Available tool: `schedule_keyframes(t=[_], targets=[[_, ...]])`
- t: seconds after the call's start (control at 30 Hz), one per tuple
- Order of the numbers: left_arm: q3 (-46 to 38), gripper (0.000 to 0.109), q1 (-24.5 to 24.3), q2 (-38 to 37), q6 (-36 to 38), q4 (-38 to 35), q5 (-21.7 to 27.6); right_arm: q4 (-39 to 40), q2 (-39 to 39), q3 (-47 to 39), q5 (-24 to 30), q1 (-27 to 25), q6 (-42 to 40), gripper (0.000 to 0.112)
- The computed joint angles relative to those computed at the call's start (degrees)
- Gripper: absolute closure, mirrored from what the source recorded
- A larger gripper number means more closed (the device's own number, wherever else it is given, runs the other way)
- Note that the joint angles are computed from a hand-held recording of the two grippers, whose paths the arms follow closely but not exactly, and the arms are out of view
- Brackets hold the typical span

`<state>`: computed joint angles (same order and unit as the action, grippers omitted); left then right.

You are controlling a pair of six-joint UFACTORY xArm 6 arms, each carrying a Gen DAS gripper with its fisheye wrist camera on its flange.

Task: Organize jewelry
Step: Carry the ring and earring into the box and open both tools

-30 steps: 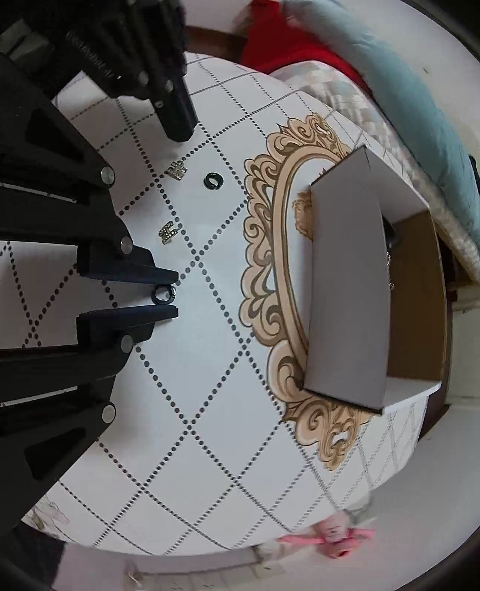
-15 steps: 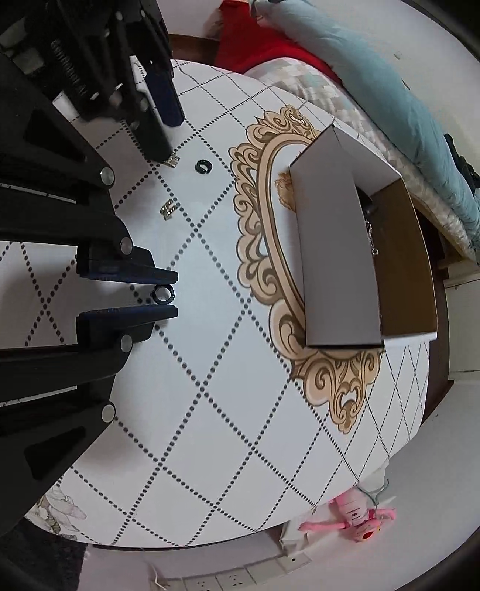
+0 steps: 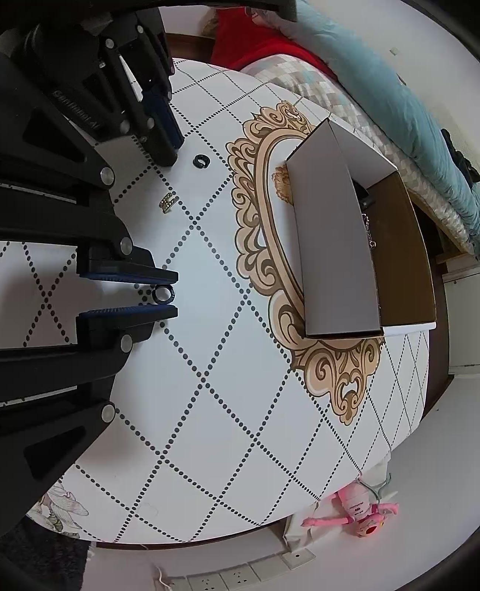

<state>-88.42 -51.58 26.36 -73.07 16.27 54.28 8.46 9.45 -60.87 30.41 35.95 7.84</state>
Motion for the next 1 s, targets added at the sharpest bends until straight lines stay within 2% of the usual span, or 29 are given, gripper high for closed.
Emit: schedule_keyframes(t=[0.13,0.37,0.6,0.83,1.0], targets=[[1.49,0.104,-0.22,-1.51,-0.28,-0.03,-1.14,0.16,-0.46,0.05,-0.34,-0.12,0.05,0.101],[4.41,0.105,0.16,-5.49,-0.88,0.32,-4.20,3.21,-2.38,-0.37,-0.84,-0.85,-1.83,0.101],[9.14,0.105,2.10,-13.18,-4.30,3.43,-8.88,8.62,-4.08,-2.92,-0.79,-2.40,-4.69,0.101],[5.13,0.105,3.97,-13.16,-4.67,5.42,-8.93,14.14,-2.98,-7.68,0.54,-3.34,-7.84,0.101],[-1.38,0.105,6.98,-9.88,-0.40,4.61,-7.80,15.31,2.09,-16.42,3.74,-3.99,-9.39,0.101]])
